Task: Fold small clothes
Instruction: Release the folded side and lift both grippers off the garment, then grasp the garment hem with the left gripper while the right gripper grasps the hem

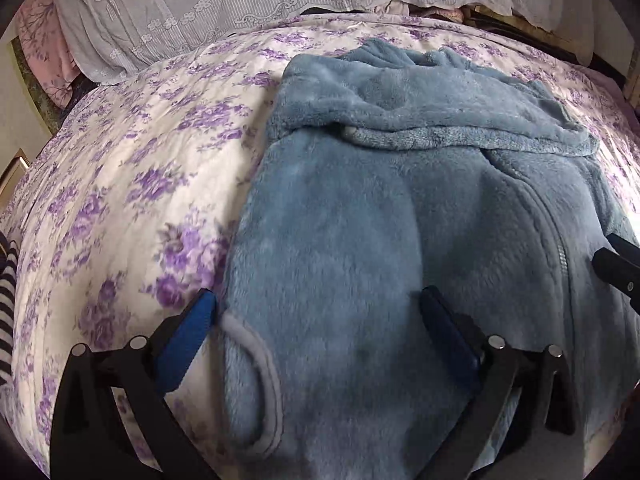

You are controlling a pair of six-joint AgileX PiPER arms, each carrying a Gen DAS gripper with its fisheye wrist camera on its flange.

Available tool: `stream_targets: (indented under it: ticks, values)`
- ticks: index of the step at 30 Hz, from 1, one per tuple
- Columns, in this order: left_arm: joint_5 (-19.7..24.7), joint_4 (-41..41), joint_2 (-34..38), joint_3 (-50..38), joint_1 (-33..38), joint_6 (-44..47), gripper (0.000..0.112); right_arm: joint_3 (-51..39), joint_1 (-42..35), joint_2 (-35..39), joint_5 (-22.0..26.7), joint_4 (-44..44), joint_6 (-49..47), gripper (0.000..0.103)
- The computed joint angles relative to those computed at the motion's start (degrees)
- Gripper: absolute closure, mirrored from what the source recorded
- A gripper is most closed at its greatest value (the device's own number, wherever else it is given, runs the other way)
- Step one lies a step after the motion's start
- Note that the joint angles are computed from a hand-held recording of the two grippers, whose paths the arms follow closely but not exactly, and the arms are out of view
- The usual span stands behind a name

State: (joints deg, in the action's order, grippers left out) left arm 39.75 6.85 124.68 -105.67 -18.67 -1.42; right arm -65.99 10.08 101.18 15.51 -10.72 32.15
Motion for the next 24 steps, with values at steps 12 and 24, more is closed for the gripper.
stream_targets:
  ticks: [12, 24]
  values:
    - [-13.74, -10.1, -17.92, 29.96, 5.03, 9.75, 0.014, 22.83, 1.61, -16.21, -10.53, 2.17, 2.11, 0.037]
    - [2.15, -46.52, -16.22, 26.1, 19.22, 40.48, 0.014, 30.81, -7.61, -27.36, -8.33, 38.07, -33.9, 0.035]
